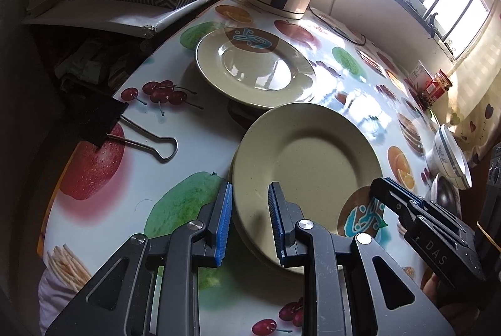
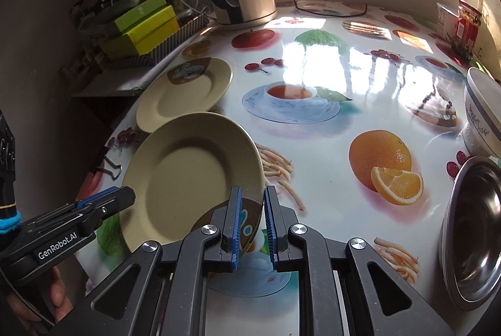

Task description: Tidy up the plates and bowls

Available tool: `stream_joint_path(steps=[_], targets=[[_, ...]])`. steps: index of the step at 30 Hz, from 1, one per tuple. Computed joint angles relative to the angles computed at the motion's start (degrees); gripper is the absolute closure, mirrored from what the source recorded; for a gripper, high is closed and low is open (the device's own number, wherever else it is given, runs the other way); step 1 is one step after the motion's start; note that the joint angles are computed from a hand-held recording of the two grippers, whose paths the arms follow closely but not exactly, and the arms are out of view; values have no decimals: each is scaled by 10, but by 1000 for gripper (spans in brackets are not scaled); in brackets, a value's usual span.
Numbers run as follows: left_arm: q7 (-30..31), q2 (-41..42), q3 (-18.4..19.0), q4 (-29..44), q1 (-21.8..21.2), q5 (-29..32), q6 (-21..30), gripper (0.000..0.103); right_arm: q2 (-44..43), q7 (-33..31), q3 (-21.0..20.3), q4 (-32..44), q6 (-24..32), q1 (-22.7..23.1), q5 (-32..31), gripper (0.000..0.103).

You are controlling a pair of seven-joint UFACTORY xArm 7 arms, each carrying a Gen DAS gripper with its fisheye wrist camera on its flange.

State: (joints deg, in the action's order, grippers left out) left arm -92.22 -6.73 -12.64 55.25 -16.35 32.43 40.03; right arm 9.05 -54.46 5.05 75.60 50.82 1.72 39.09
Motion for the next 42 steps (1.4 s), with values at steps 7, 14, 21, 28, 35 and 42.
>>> stream_joint_path(steps=[7, 14, 21, 28, 35, 42], targets=[[-1, 1, -1, 1, -2, 4, 4, 79, -3, 0, 0, -6, -4, 3, -8, 87], [4, 0, 1, 2, -2, 4, 3, 77, -7, 0, 0, -11, -13, 7, -16, 84], [13, -6, 1, 8, 2, 18, 15, 77, -4, 2, 0, -6, -25, 7, -13, 68], [25, -14, 5, 9, 14, 20, 19, 75, 11, 3, 6, 27, -19, 5, -3, 59], [43, -21, 14, 10, 35, 20, 13, 74, 39, 19, 16, 78, -20, 11, -12, 58], [88, -8, 30, 23, 57, 14, 6, 73, 91, 55, 32, 152, -22, 23, -42, 57]])
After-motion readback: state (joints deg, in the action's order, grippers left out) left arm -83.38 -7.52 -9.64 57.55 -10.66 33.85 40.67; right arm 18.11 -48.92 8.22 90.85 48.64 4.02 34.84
